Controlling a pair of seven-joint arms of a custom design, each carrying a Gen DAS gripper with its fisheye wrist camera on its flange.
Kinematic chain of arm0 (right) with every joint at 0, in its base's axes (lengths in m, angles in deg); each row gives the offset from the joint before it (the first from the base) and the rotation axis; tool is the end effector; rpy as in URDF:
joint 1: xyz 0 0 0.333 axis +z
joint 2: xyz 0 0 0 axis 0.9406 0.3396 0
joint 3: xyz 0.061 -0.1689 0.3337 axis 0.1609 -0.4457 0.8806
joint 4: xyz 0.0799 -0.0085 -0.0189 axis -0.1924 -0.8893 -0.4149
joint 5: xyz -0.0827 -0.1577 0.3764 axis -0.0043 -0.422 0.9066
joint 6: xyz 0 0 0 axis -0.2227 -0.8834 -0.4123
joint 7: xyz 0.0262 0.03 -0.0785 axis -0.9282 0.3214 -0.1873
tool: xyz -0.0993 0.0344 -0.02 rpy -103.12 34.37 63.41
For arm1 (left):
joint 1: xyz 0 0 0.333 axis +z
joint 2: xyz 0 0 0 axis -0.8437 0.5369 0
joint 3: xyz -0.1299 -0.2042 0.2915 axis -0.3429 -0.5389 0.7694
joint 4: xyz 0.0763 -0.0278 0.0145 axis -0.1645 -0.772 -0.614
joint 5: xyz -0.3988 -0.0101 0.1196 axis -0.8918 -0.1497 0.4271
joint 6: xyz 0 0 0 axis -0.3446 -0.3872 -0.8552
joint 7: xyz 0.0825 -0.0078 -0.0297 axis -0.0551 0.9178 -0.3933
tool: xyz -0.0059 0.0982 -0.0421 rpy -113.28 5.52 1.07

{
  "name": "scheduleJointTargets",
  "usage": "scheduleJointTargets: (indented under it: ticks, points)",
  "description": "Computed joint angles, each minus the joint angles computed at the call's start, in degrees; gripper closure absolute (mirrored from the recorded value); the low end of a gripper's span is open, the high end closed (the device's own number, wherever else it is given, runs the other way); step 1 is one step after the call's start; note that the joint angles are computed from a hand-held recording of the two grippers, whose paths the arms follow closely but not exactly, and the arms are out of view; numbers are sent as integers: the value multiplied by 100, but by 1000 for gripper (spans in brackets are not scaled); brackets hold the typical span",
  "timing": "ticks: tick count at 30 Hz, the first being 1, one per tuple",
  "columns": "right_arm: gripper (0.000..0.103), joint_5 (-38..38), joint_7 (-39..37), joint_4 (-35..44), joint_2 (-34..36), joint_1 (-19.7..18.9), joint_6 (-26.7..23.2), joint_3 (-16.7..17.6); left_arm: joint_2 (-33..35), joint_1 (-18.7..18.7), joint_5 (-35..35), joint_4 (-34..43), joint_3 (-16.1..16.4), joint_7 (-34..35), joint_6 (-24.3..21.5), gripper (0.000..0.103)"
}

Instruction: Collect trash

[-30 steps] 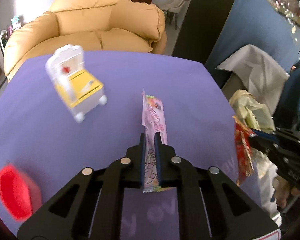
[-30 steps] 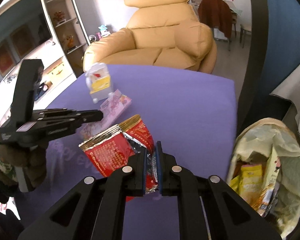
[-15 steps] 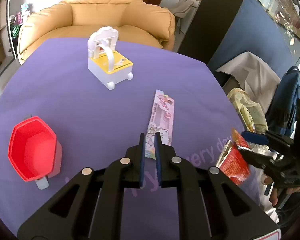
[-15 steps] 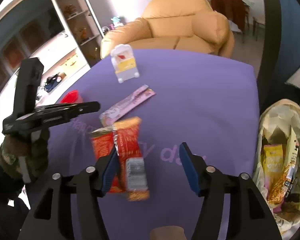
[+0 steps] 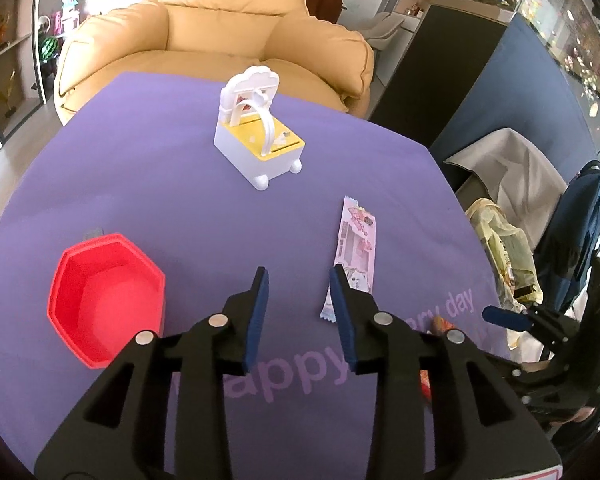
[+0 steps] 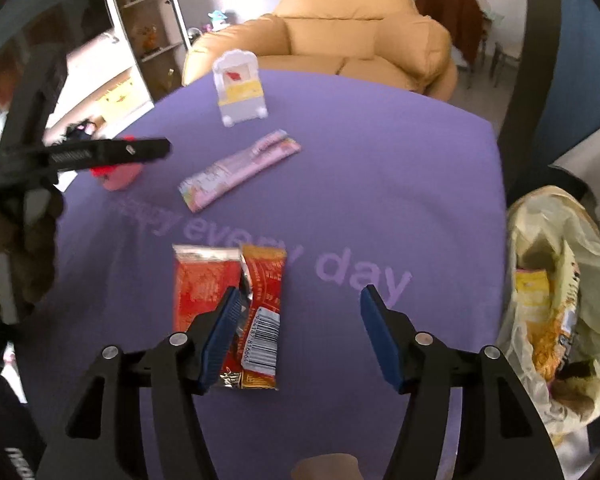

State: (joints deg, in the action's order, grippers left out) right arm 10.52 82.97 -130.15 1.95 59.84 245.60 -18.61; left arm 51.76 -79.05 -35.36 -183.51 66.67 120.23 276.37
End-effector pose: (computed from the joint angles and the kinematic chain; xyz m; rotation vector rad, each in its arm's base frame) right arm 0.5868 0.3066 0.3150 -2.3834 0.8324 -0.1444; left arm 0.4979 -0.1491 0.3325 -2.2362 1.4020 -0.8636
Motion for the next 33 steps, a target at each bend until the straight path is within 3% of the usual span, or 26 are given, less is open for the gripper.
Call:
scheduleJointTargets:
  ticks: [2, 6, 9, 15, 18, 23, 26, 29, 31, 33]
  points:
    - [45, 75, -18, -133, 48, -194, 159, 175, -11, 75, 186, -65, -68, -195, 17, 70]
    - [45, 149, -189, -355, 461, -1398, 81, 1413, -22, 82, 332, -115, -63, -360, 21, 68]
    - [45, -33, -105, -445, 585, -1596, 39, 1725, -18, 69, 352, -135, -42, -425, 63, 67]
    - [43, -492, 118, -553, 743, -1512, 104, 1847, -127, 64, 237, -251, -37, -397, 154, 65]
    - [43, -785, 243, -747, 510, -1458, 633, 1740, -196, 51, -22, -285, -41, -138, 209, 61]
    - [43, -873, 690, -671, 726, -2065, 80, 2226, -229, 232, 21, -398, -190, -297, 308, 61]
    - [43, -1107, 696, -862, 857, -2285, 81, 2511, -228, 311, 295, -485, -263, -581, 362, 61]
    - [43, -1385, 802, -932, 923, -2080, 55, 2425, -211, 299, 387, -495, -256, -641, 374, 61]
    - [43, -1535, 892, -900, 864, -1733, 51, 2153, -202, 224, 225, -451, -204, -467, 398, 61]
    - [42, -1696, 900, -964, 677, -1346, 425, 1796, -194, 151, -83, -378, -155, -156, 416, 61]
